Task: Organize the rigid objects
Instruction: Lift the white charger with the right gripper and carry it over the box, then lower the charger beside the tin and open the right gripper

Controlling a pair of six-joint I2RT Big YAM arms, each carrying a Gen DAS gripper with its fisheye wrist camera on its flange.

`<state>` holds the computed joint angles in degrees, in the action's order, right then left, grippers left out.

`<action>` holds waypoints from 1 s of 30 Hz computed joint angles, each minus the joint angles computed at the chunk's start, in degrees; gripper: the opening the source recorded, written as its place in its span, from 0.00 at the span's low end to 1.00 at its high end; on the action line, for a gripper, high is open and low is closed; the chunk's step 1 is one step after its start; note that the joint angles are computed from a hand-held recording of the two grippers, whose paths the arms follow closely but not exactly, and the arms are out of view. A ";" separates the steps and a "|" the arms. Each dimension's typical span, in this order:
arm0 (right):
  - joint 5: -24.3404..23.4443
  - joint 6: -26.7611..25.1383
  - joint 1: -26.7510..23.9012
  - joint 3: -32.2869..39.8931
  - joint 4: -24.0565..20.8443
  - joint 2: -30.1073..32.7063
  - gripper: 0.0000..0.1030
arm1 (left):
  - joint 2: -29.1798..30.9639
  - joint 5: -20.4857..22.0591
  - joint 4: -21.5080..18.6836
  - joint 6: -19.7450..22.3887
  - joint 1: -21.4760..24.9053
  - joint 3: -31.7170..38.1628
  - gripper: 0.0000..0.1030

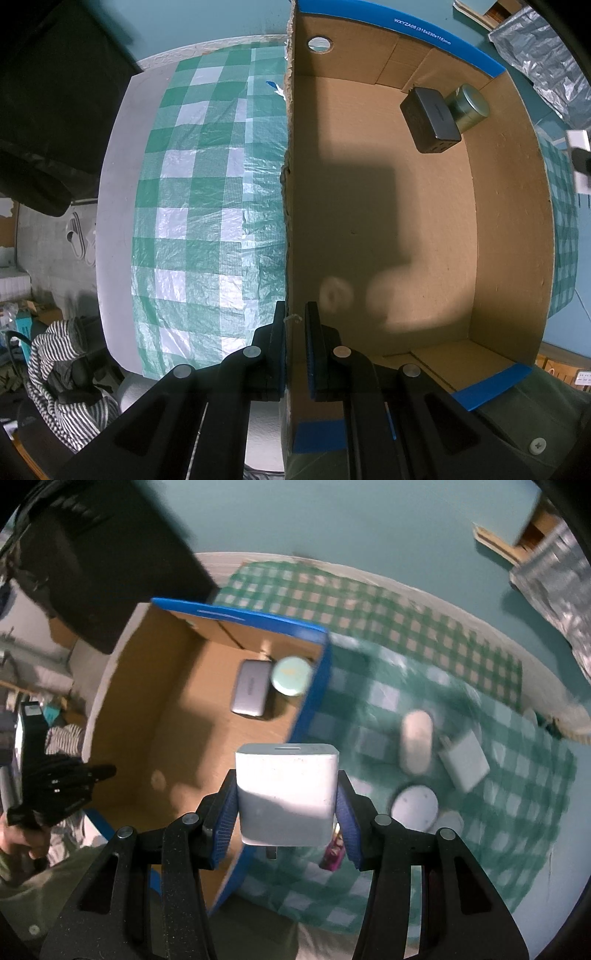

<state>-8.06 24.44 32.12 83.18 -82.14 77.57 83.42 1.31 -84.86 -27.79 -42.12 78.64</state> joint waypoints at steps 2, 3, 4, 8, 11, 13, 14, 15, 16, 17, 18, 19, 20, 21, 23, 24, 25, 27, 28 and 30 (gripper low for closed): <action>0.01 -0.92 0.67 1.34 0.15 1.39 0.48 | 0.00 0.00 0.00 0.00 0.00 0.00 0.08; 0.08 -1.21 0.96 1.92 0.08 1.95 0.48 | 0.00 0.00 0.00 0.00 0.00 0.00 0.08; 0.11 -1.84 1.35 2.67 0.11 2.78 0.48 | 0.05 0.00 0.06 -0.08 0.02 0.02 0.08; -0.15 -3.71 2.40 4.41 0.33 4.85 0.48 | 0.10 -0.03 0.12 -0.15 0.01 0.03 0.08; -0.18 -5.21 3.22 5.45 0.19 6.55 0.48 | 0.04 0.01 0.10 -0.10 0.04 0.01 0.08; -0.22 -6.20 3.66 5.82 0.11 7.35 0.48 | 0.00 0.04 0.16 -0.21 0.14 -0.01 0.08; -0.33 -6.83 3.89 5.95 0.13 7.77 0.48 | -0.05 0.03 0.15 -0.28 0.15 -0.02 0.08; -0.35 -7.53 4.15 6.13 0.04 8.22 0.48 | -0.09 0.01 0.19 -0.32 0.17 -0.06 0.08; -0.27 -7.96 4.33 6.17 0.02 8.43 0.48 | -0.15 0.00 0.20 -0.34 0.21 -0.11 0.08; -0.13 -8.75 4.54 6.24 -0.06 8.77 0.48 | -0.14 0.00 0.22 -0.38 0.21 -0.14 0.08; 0.00 -9.30 4.72 6.27 -0.15 9.02 0.48 | -0.15 0.01 0.17 -0.37 0.21 -0.10 0.08; 0.13 -9.94 4.91 6.33 -0.26 9.34 0.48 | -0.18 0.03 0.16 -0.38 0.22 -0.13 0.08; 0.25 -10.75 5.07 6.32 -0.31 9.58 0.48 | -0.22 0.05 0.14 -0.39 0.24 -0.18 0.08; 0.31 -11.33 5.18 6.27 -0.29 9.73 0.48 | -0.25 0.07 0.08 -0.31 0.33 -0.20 0.08; 0.51 -12.61 5.46 6.31 -0.38 10.38 0.48 | -0.40 0.10 -0.05 -0.24 0.38 -0.31 0.08; 0.73 -13.02 5.52 6.31 -0.48 10.63 0.48 | -0.45 0.08 -0.04 -0.27 0.37 -0.39 0.08; 1.02 -13.48 5.65 6.31 -0.71 11.03 0.48 | -0.44 0.07 -0.07 -0.23 0.40 -0.39 0.08; 1.08 -14.03 5.74 6.23 -0.94 11.45 0.48 | -0.43 0.03 -0.08 -0.32 0.35 -0.34 0.08; 1.04 -14.19 5.80 6.18 -0.97 11.64 0.48 | -0.40 0.01 -0.09 -0.36 0.35 -0.27 0.08; 0.98 -14.35 5.87 6.02 -0.96 11.80 0.48 | -0.40 -0.05 -0.03 -0.43 0.35 -0.24 0.08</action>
<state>-7.08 10.09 37.99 89.20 -83.10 89.36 83.02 1.26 -84.90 -28.21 -41.76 78.39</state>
